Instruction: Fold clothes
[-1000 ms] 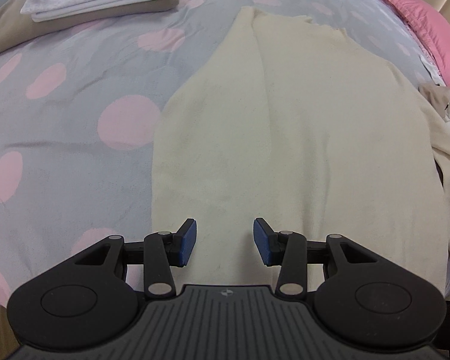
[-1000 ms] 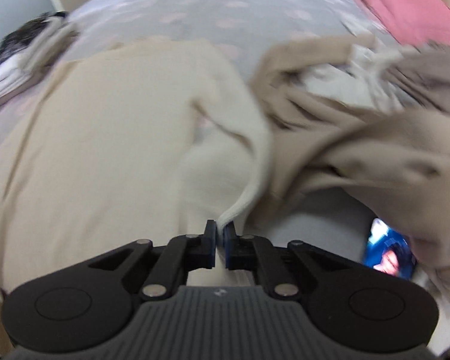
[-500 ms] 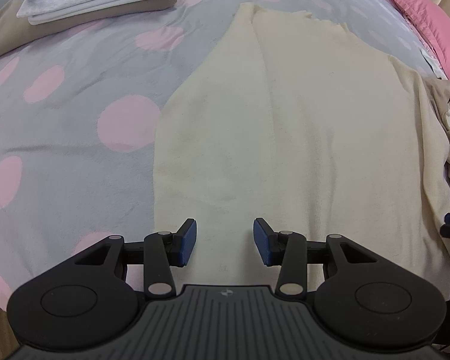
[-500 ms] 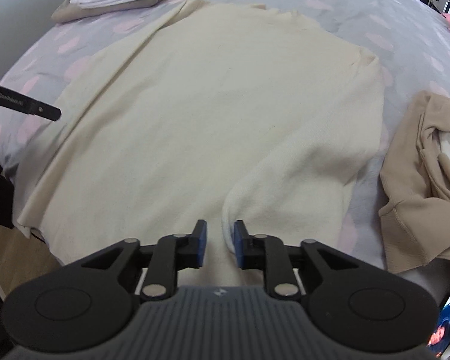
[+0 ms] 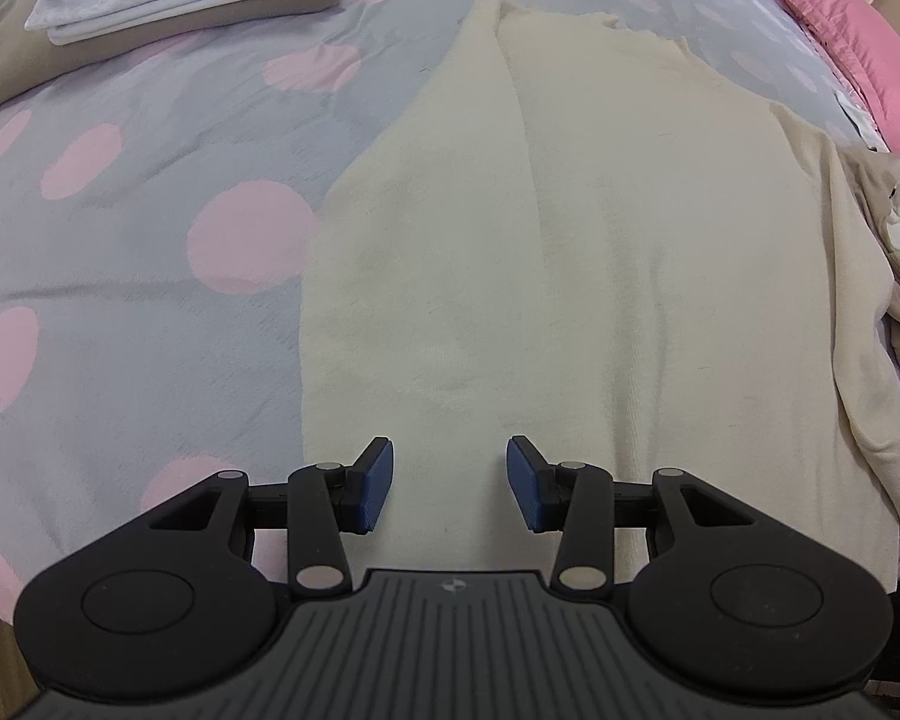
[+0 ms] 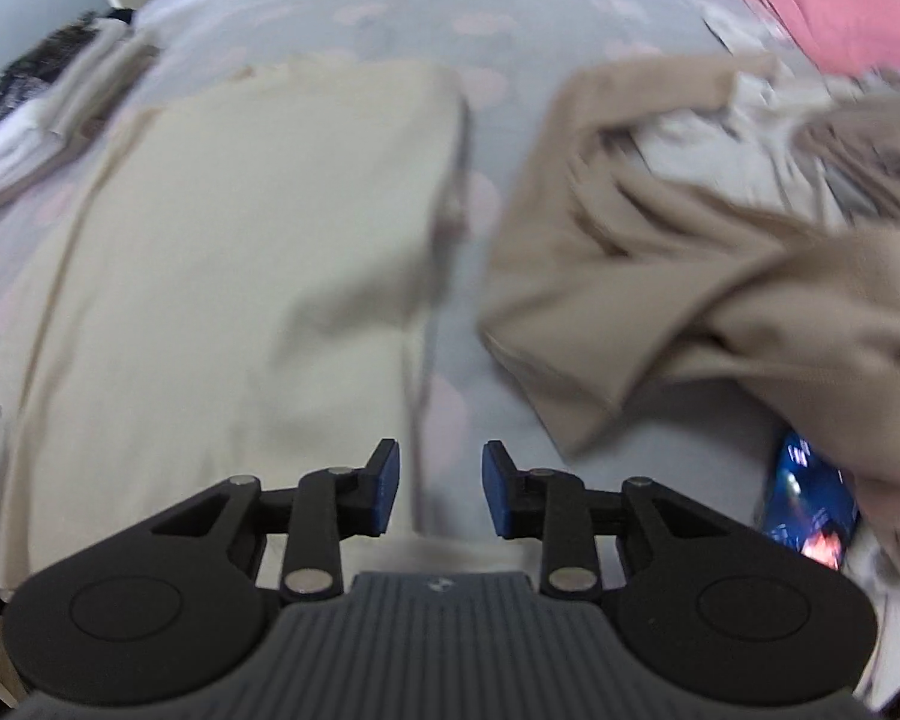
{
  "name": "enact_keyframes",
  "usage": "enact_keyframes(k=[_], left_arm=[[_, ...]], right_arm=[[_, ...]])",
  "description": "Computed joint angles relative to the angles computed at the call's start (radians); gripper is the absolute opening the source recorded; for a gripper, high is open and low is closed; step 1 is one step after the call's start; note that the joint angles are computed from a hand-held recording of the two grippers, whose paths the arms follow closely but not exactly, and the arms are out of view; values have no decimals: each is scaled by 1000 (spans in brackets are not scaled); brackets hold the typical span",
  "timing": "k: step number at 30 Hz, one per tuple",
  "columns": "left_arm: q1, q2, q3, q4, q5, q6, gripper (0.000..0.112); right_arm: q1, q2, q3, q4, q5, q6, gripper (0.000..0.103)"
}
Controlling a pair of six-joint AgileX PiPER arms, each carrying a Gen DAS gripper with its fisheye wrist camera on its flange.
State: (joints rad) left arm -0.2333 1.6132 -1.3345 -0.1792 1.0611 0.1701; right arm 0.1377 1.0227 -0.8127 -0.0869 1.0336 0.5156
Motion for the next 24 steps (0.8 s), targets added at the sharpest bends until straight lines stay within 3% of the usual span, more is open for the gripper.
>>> enact_keyframes(k=[3,6,8,9,10,15,17,20,22,24], left_arm=[[-12,1,-4,7,2,-7,40],[-28,5,-11,18,6,-14,40],[-39,9,-16,25,6,-18,40],[-44,6,-15,28,5,-19,40],[-46,3,-13,32,2,-19,40],[-52,-4,-7,46,-4,-28,40],[-59,-1,-10,54,-3,-39,40],[-71,3,-23,55,3,-39,40],[-73,2,-25,53,3,-30,40],[-80,-2,-24,54,2,-32,40]], right_arm=[[-41,-4,46,23,25,-9,42],[-78,-7,88,61,24,-43,41],[-100,-11,109,102,14,-84,27],[-103,-12,118,115,7,-96,6],[-92,-16,118,112,8,-97,0],[-104,-127,88,221,27,-227,0],[-26,-145,77,169,26,-173,0],[49,-133,82,54,23,-37,11],[10,-110,92,43,32,0,37],[-78,-69,103,65,5,-33,37]])
